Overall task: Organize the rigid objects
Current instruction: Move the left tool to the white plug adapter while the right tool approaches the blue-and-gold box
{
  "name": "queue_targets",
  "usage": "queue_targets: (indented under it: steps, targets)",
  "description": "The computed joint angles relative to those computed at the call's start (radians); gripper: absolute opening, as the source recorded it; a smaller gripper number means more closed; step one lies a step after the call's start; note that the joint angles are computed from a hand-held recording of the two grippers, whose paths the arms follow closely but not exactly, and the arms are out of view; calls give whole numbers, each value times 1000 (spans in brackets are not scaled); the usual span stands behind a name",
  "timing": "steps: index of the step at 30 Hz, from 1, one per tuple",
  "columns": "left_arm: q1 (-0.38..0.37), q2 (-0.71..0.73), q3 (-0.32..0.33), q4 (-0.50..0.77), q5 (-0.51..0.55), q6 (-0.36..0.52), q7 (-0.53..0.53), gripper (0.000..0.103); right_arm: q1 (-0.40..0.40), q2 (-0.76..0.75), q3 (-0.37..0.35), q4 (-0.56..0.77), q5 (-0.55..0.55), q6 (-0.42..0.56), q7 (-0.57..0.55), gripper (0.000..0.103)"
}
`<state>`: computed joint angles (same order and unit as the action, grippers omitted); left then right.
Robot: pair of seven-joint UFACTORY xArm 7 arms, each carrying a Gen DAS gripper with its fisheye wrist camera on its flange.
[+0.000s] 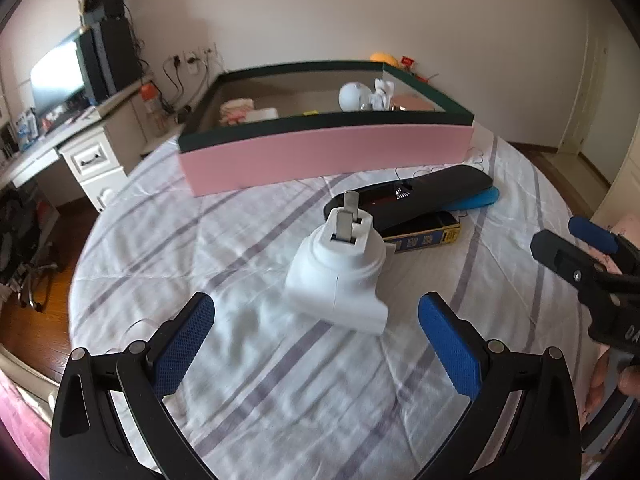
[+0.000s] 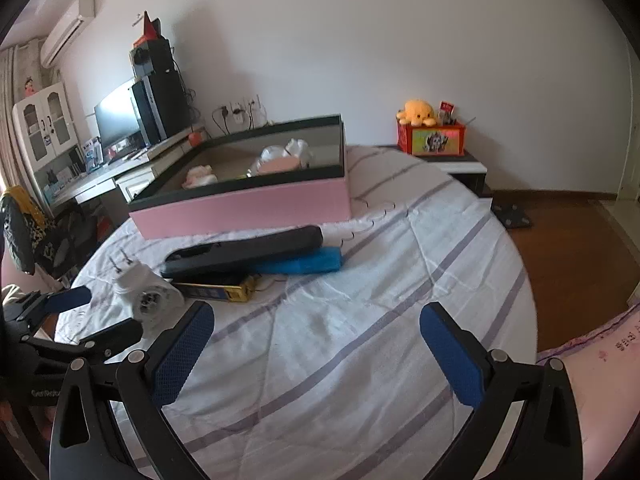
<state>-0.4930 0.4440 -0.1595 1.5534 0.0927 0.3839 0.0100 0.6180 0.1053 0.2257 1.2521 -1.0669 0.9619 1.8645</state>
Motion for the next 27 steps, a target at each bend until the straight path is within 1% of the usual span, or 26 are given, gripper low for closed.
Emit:
queue_targets:
  steps: [2, 4, 7, 9, 10, 11, 12, 13, 14, 16, 21, 23, 25, 27]
  targets:
    - [-5, 32, 5, 43, 0, 21, -9, 103, -10, -4, -5, -11, 11, -28, -4, 103]
    - [11, 60, -11, 72, -29, 21, 2, 103, -22, -16, -9, -31, 20, -70, 3, 103]
    - [45, 86, -47, 102, -85, 39, 54, 102, -34, -16, -10, -36, 30, -98, 0, 103]
    - [49, 102, -51, 125, -109, 71, 67, 87, -39, -11, -10, -33, 44, -110, -15, 103]
    - [48, 101, -47, 123, -113, 69, 69, 80, -40, -7, -10, -29, 51, -112, -25, 103]
    - [52, 96, -50, 114, -124, 58, 75, 69, -43, -1, -12, -21, 59, -115, -39, 103]
    - [80, 87, -83, 97, -161, 40, 116, 61, -42, 3, -13, -15, 68, -113, -52, 103]
    - [96, 84, -101, 89, -187, 34, 145, 49, -40, 10, -14, -5, 76, -103, -67, 103]
    - [95, 81, -97, 85, -194, 33, 152, 50, -37, 19, -15, 8, 84, -95, -81, 103]
    - [65, 56, -56, 48, -161, 7, 139, 50, -35, 41, -19, 38, 112, -91, -136, 103]
    - [19, -15, 21, -45, -63, -22, 57, 50, -19, 124, -40, 151, 191, -79, -308, 103]
    - [25, -39, 27, -77, -38, -30, 41, 50, -14, 164, -54, 204, 233, -92, -388, 103]
    - [35, -63, 28, -112, -22, -39, 29, 50, -17, 200, -68, 242, 282, -137, -467, 103]
    - [49, -88, 24, -151, -13, -56, 27, 50, -20, 245, -78, 290, 343, -159, -549, 103]
